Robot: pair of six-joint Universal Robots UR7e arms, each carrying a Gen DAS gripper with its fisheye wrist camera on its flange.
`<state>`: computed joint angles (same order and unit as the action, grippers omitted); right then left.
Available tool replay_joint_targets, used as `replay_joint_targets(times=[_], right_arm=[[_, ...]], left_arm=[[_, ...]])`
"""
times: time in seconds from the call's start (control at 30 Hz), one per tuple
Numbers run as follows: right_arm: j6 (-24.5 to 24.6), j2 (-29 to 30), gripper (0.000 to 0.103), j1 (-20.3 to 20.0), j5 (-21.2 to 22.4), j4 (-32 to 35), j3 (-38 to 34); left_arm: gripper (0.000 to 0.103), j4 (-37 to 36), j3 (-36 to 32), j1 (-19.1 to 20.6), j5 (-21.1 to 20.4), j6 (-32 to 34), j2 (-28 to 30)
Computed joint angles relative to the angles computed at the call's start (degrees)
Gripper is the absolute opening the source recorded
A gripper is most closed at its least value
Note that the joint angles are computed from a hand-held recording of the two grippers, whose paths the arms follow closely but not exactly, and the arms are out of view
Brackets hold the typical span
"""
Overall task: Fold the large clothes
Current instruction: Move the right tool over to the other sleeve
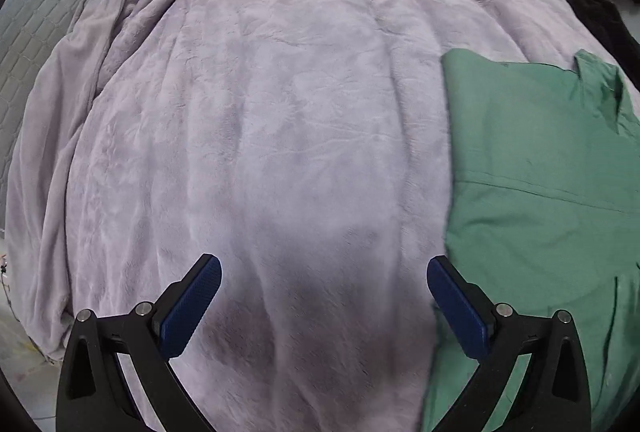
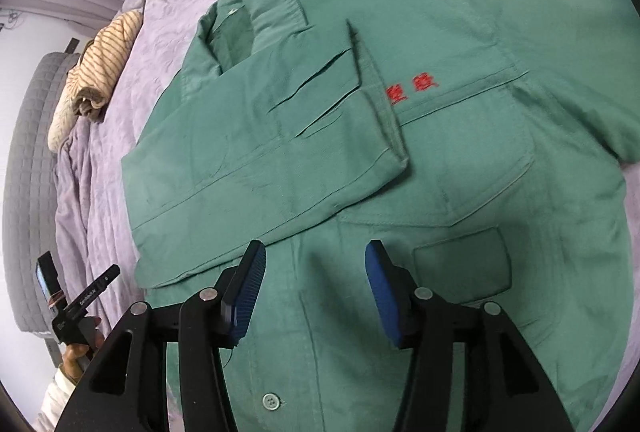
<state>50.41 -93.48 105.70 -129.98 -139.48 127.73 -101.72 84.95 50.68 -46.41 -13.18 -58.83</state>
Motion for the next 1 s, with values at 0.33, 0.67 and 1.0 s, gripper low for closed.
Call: replay_joint_targets(times=[0.33,0.67,1.0], right_arm=[[6.6,-0.8,0.081,5.7,2.1,6.9,-0.7],[18.8,-5.5,0.103,14.0,-3.5,15.1,-0.2],[24.8,-7.8,0.103,17.4,-4.1,17.5,0.5]], left_arm=[[0.103,3.4,8.0,-9.7,-13.2,-3.6,-4.7],[0.103,4.0,9.1,-16.3,-18.4,-5.6,-5.7],[0.103,8.0,7.1,-17.6,-18.2,-5.7,-4.5]])
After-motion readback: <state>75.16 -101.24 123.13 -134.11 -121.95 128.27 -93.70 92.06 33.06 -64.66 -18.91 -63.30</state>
